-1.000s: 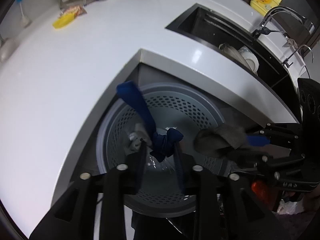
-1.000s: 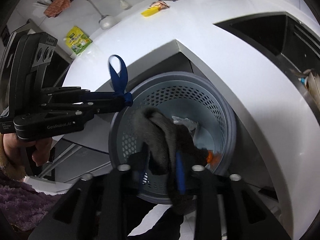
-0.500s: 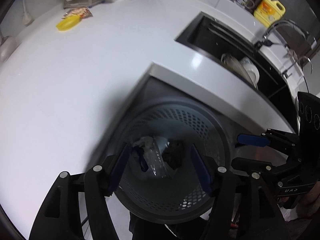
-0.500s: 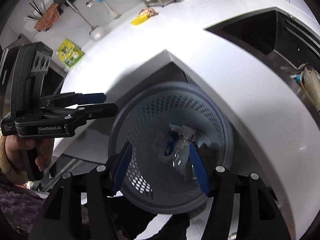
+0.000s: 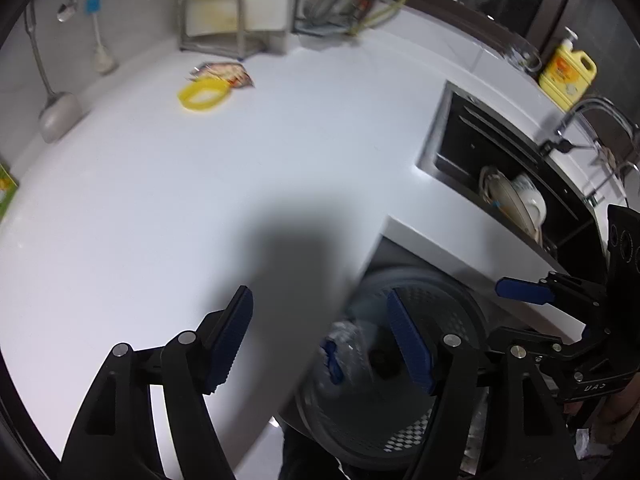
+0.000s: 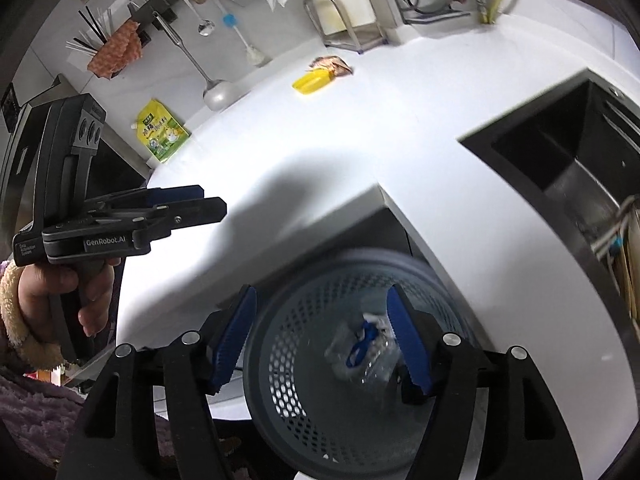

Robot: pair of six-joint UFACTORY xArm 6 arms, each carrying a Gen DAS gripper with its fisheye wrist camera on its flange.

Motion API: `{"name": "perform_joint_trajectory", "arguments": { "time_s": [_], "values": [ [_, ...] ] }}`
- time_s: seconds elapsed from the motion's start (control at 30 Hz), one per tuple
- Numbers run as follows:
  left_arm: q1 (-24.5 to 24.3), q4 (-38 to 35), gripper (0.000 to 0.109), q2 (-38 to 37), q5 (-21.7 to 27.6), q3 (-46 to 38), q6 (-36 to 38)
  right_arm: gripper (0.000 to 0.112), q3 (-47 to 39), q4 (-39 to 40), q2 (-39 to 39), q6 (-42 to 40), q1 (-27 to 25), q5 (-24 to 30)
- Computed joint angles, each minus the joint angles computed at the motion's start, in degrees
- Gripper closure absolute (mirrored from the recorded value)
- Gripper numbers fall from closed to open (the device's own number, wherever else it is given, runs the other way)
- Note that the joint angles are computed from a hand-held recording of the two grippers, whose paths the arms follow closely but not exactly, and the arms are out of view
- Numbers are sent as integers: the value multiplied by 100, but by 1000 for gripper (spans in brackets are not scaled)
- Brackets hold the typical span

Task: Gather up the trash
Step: 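Move both open tools back toward the yellow container and wrapper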

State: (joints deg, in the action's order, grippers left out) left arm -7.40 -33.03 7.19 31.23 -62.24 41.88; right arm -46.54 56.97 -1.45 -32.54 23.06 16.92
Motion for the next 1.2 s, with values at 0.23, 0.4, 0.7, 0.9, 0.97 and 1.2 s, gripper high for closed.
{"name": "perform_joint_trajectory", "arguments": {
  "time_s": [0.23,0.4,0.7,0.9,0.97,1.2],
  "values": [
    [288,57,35,533,62,-834,-88,47,-811,-254,555,94,-116,96],
    [402,112,33,958,142,-1451,-30,47,-1406,-455,980,241,-188,184],
    [560,243,31,1933,527,-2861,-79,47,-2461,-958,1748,713,-249,317],
    [636,329,31,2641,870,-3900,-95,47,-3136,-1329,2257,1087,-314,423],
    [664,393,31,2931,967,-4318,-97,47,-3362,-1453,2420,1220,-341,468],
    [767,654,30,4041,1557,-6004,-293,47,-4296,-2014,3046,1757,-410,657]
  ]
}}
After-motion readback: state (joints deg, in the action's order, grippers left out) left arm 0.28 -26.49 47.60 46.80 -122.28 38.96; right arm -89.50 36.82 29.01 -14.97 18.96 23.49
